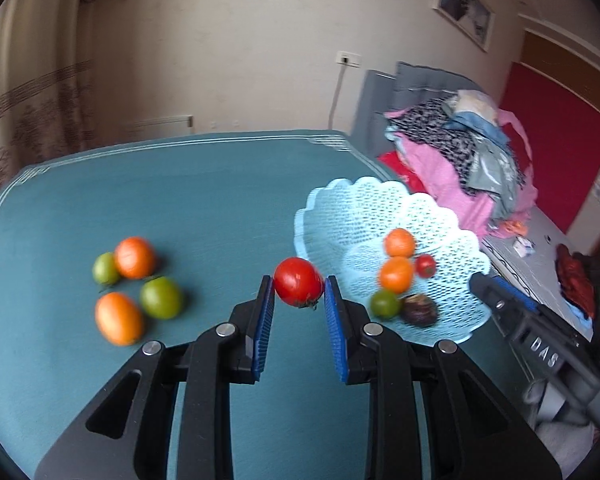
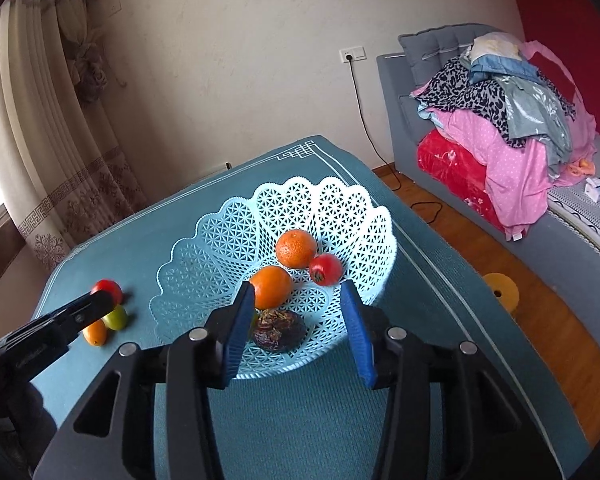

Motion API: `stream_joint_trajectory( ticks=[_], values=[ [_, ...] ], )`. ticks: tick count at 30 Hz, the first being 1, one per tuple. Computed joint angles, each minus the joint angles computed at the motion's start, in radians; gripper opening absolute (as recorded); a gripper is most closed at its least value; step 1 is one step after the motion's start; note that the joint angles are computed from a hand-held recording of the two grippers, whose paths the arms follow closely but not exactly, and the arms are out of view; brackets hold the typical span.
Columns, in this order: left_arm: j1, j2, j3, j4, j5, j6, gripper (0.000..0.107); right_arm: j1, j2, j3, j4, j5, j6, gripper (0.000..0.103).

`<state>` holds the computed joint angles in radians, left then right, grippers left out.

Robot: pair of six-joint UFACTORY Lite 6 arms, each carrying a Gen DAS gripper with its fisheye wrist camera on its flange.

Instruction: Organize fruits

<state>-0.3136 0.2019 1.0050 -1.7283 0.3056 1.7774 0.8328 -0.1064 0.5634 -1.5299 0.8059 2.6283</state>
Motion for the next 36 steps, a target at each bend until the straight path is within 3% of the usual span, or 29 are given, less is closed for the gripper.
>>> stream_joint_trajectory(
  ticks=[11,13,19,23,25,31,36],
  values=[
    [-0.128,0.108,0.117,0.034,-0.021,-0.028,0.029,-0.012,-0.039,-0.046,-0.014,-0.015,0.027,0.045],
    [-0.122,0.108,0.116,0.036,-0.02,-0.037,0.045,-0.01,-0.045,-0.053,-0.016,-0.014,0.032,0.045],
    [0.004,0.031,-0.03,-0.012,0.039,0.042,0.059,0.002,-0.053,-0.065,-0.017,-0.002,0.051,0.047],
    [0.068,-0.017,-0.161,-0.126,0.045,0.213,0.061,0.009,-0.058,-0.077,-0.037,0.005,0.085,0.047],
    [0.089,-0.026,-0.195,-0.111,0.057,0.211,0.061,0.009,-0.062,-0.077,-0.034,0.001,0.08,0.047],
    [0.206,-0.139,-0.348,0.14,0.159,0.046,0.061,0.044,-0.095,-0.113,0.002,0.025,0.079,0.047],
    [0.291,-0.272,-0.498,0.451,0.316,-0.08,0.061,0.044,-0.102,-0.132,0.003,0.02,0.096,0.047]
  ],
)
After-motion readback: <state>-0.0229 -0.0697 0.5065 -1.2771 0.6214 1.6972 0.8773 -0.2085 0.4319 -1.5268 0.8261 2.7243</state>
